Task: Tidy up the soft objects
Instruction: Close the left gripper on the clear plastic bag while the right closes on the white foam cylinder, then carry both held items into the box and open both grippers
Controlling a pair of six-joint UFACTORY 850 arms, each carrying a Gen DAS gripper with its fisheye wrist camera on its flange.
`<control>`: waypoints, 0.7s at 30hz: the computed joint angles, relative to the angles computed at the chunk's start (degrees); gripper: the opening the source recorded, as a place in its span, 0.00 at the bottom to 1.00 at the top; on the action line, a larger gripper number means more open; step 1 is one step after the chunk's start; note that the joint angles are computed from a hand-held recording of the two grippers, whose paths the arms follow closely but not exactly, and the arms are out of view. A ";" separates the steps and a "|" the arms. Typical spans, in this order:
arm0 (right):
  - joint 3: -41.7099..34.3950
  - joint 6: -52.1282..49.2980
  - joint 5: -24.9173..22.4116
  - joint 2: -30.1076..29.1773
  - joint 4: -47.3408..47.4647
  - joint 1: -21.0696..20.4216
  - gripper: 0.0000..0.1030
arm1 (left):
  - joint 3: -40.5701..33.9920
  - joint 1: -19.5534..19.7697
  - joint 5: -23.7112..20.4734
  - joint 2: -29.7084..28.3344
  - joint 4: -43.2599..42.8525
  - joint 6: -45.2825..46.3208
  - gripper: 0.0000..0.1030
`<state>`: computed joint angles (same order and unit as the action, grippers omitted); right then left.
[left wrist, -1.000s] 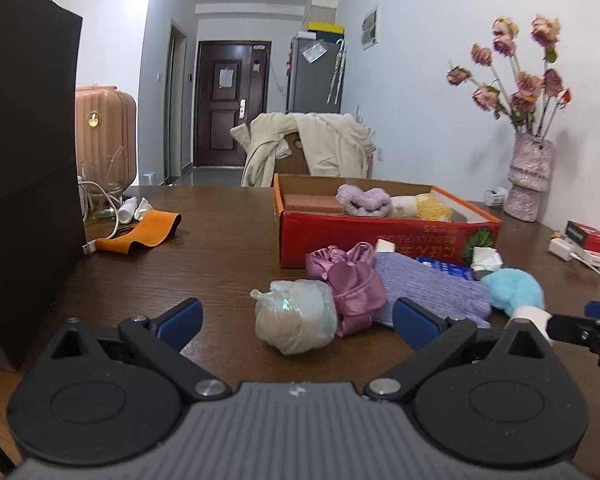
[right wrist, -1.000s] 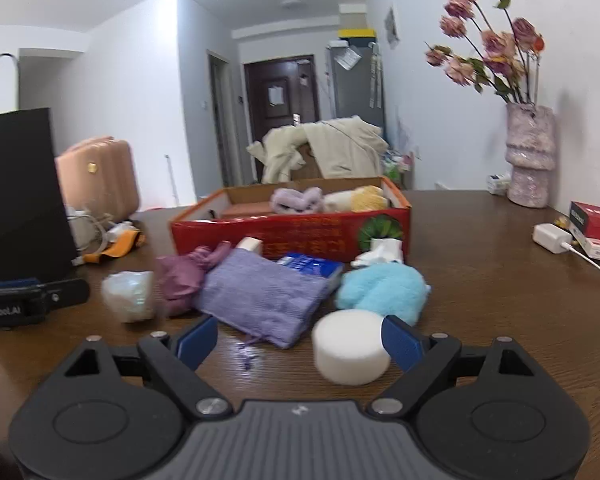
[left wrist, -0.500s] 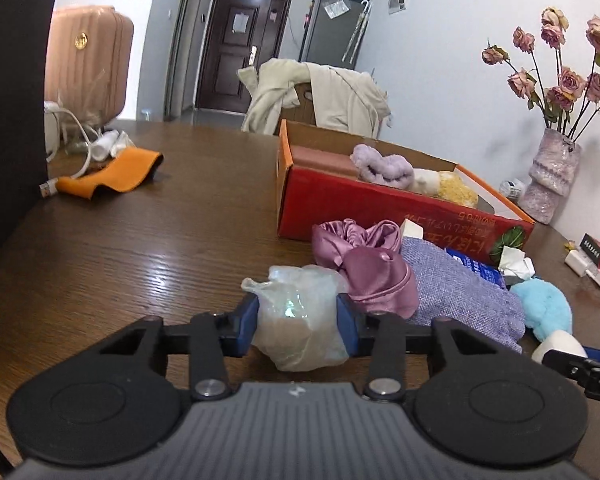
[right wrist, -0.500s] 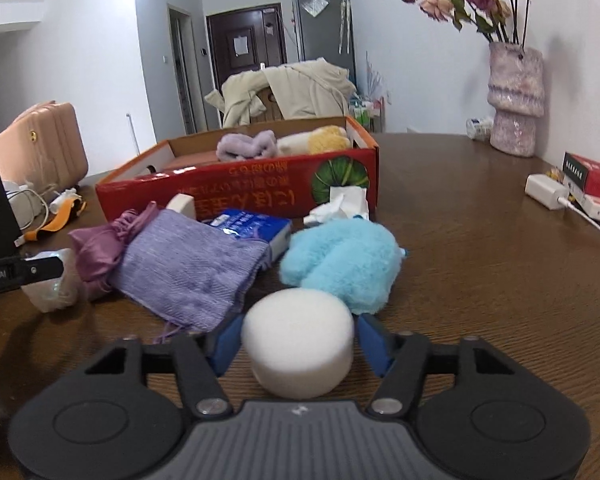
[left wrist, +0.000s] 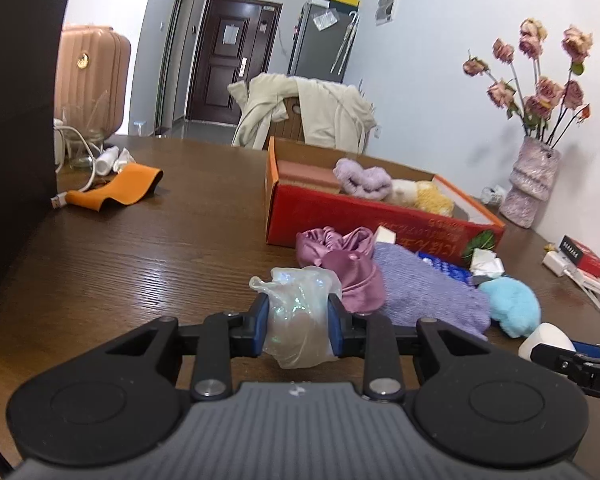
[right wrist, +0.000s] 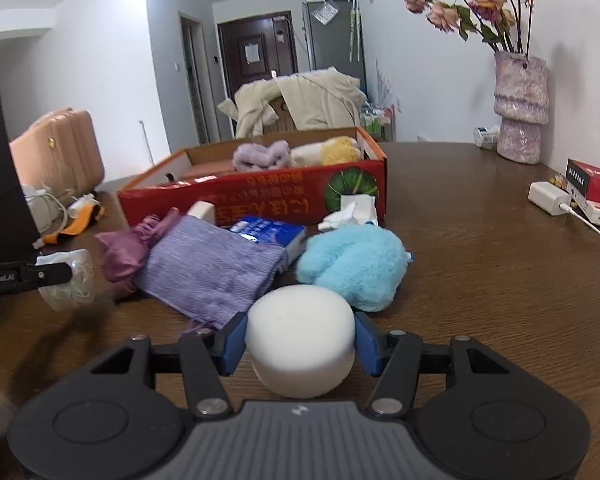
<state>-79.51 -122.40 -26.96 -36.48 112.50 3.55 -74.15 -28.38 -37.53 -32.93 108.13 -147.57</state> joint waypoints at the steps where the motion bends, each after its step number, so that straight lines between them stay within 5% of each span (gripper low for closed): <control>1: 0.98 -1.08 -0.70 0.70 0.88 -0.16 0.54 | 0.61 -0.33 -0.45 0.56 0.29 -0.38 0.29; 14: 7.09 -7.30 -5.93 5.34 5.40 -1.11 0.54 | 3.21 -2.56 -3.89 3.84 2.07 -2.75 0.29; 21: -3.74 -2.34 -7.44 0.72 -1.83 -0.82 0.54 | -6.69 2.86 -0.09 0.56 8.81 0.94 0.29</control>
